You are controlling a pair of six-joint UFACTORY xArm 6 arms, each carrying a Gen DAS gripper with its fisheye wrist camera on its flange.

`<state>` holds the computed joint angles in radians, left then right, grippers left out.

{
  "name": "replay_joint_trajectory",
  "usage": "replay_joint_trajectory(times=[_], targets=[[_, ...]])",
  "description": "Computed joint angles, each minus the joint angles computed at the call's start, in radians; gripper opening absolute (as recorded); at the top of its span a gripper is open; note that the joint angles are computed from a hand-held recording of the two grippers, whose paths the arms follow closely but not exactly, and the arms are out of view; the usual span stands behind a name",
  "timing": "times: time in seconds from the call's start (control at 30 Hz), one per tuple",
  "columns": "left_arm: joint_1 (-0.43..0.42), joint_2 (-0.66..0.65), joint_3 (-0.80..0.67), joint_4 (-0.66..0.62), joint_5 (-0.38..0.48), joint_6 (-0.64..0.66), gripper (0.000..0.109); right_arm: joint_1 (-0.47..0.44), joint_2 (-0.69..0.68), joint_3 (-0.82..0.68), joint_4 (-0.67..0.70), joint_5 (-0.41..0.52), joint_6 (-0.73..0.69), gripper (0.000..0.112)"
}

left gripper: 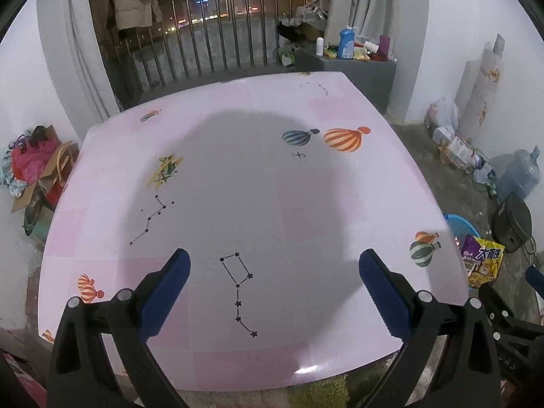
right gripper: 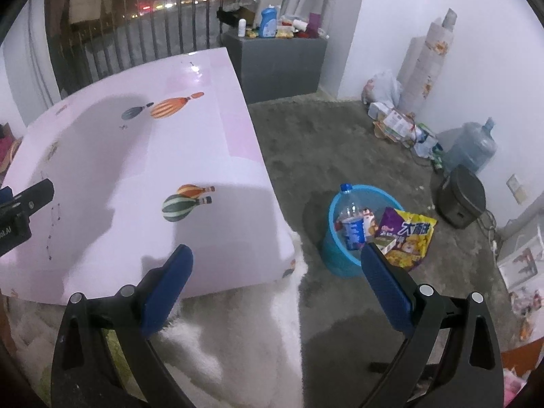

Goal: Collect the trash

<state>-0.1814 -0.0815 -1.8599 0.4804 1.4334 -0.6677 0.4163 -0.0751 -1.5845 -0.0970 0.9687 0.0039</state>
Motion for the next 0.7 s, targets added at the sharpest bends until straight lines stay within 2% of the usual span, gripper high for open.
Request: replay_joint_trajectory(times=[0.43, 0.7], targets=[[-0.021, 0.043, -0.058, 0.015, 0.049, 0.023, 0.097, -0.028, -0.002, 0.005, -0.029, 0.001, 0.025, 0.095], [-0.026, 0.046, -0.062, 0.019, 0.051, 0.03, 0.097, -0.033, -0.002, 0.006, -0.031, -0.003, 0.027, 0.095]])
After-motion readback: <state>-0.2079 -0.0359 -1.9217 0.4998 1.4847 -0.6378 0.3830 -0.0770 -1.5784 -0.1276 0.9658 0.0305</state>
